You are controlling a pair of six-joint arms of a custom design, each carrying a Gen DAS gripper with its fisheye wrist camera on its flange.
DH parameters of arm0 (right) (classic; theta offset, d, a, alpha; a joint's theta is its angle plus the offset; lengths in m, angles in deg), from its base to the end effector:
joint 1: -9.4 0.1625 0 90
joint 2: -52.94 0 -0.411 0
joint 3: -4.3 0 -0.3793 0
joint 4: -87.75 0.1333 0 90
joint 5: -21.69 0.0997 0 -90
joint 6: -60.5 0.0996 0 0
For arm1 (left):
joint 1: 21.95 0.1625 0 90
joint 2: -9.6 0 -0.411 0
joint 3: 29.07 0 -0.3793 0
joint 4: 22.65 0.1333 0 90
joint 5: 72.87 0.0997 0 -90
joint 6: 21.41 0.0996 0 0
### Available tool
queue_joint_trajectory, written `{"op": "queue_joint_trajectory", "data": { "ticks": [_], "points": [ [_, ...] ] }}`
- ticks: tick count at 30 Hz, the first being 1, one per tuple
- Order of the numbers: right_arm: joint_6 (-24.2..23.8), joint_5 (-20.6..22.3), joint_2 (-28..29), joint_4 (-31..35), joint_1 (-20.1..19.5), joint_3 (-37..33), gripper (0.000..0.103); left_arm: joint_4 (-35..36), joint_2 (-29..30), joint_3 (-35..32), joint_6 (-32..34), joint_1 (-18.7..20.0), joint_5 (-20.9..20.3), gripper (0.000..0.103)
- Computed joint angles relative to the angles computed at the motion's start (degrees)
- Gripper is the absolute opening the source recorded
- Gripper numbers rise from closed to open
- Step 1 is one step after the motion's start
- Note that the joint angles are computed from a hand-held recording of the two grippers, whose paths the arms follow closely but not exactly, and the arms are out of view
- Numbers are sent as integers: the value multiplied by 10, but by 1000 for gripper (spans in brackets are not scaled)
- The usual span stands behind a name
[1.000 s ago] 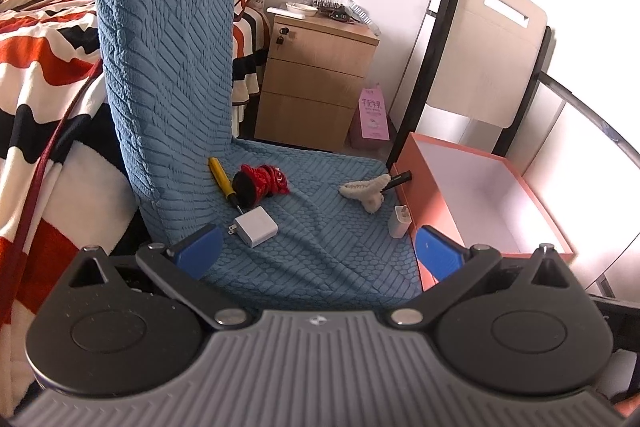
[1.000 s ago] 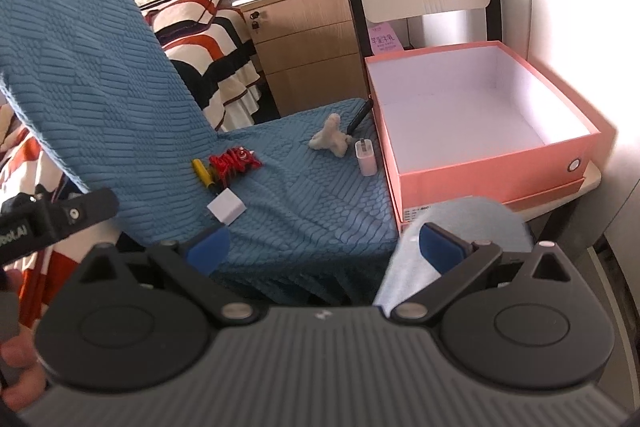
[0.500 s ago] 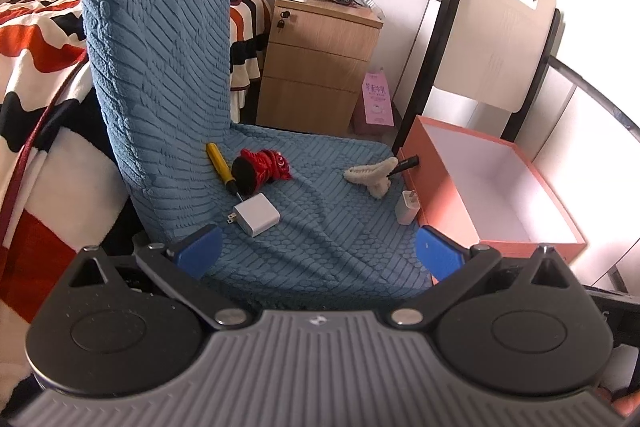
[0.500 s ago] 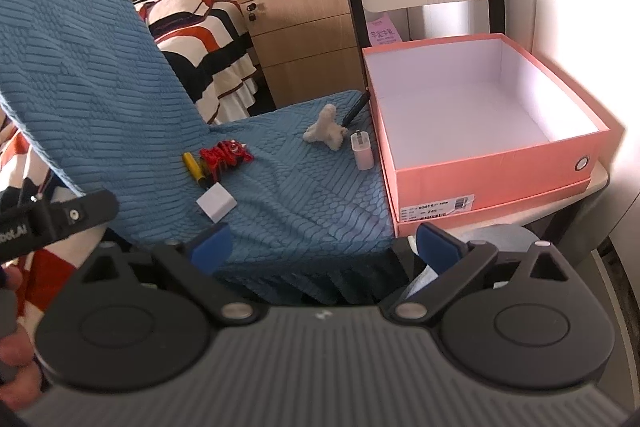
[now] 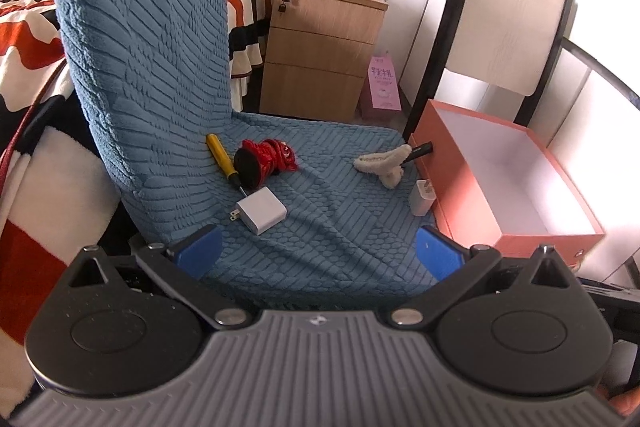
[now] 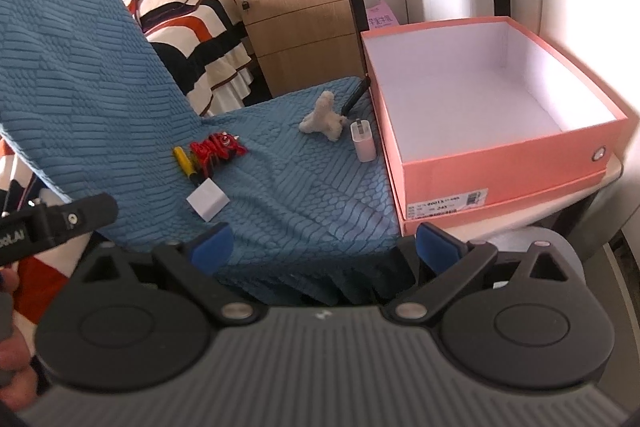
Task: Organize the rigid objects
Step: 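Move the left tool toward the white charger plug while the right tool approaches the small white adapter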
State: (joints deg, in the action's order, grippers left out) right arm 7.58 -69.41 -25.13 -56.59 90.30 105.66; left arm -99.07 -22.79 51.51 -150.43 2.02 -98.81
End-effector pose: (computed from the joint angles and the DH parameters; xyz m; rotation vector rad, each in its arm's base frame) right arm 0.0396 -0.5837 0.3808 1.0284 -2.5769 0.6469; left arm -0.4657 -0.4509 -0.0085 -0.3793 1.9549 -1.3028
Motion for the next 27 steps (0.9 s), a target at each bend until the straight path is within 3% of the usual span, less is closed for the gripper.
{"op": "queue_joint_trajectory", "data": {
  "ticks": [10,17,27],
  "points": [
    [-14,-13,51,-56,15,-8,79,-107,-22,51,69,42,25,103],
    [-19,-26,91,-86,23,-18,79,-193,-30,83,144,73,34,103],
    [-55,-22,154,-186,37,-26,80,-350,-29,125,293,117,56,103]
  ]
}}
